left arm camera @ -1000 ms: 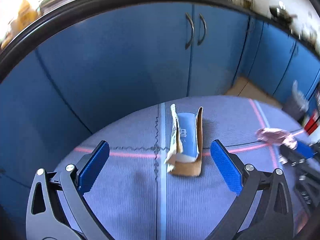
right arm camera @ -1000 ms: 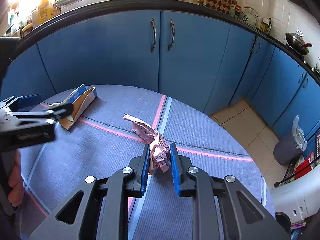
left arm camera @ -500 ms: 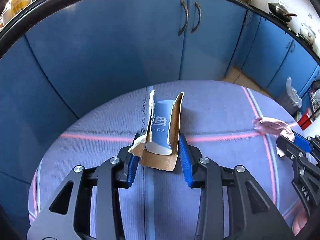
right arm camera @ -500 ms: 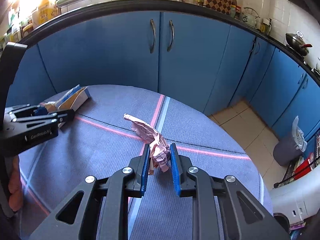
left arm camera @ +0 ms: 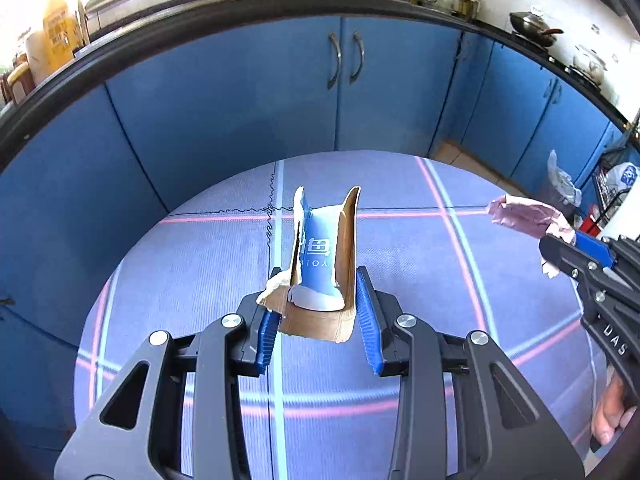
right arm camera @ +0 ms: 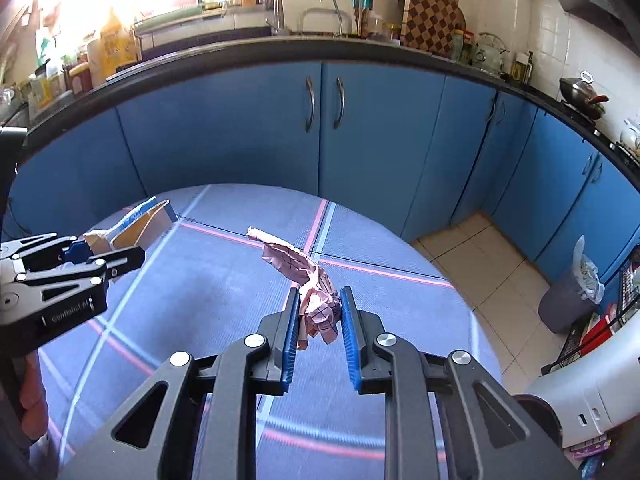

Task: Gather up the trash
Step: 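Lift and carry the blue-brown wrapper and pink tissue over the black bin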

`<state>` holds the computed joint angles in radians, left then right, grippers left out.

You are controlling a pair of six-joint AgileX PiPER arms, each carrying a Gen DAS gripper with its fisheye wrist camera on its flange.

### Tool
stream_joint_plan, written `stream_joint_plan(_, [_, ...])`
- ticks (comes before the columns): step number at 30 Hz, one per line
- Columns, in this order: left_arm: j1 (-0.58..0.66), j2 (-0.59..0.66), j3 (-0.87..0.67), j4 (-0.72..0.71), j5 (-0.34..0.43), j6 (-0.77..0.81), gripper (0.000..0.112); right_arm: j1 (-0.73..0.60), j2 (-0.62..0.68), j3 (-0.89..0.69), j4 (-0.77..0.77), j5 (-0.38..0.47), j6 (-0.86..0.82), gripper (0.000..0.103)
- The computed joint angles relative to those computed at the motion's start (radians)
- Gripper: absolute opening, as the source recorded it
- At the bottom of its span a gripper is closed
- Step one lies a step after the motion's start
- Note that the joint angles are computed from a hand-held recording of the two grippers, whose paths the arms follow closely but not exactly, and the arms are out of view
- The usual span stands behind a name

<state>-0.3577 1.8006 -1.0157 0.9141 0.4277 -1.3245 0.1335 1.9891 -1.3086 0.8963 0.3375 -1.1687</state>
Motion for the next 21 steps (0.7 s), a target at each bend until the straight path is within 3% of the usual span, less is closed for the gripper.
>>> stream_joint_plan(11, [-0.162,-0.074,-0.019,-0.021,0.163,-0.054,0.036,-0.098,-0.23,0.222,0.191,0.046,-0.247,0.02])
stream_joint_plan(21, [-0.312,-0.112,-0.053,-0.024,0.295,-0.098,0.037,-0.23,-0.383,0.342,0.278,0.139,-0.39,0.02])
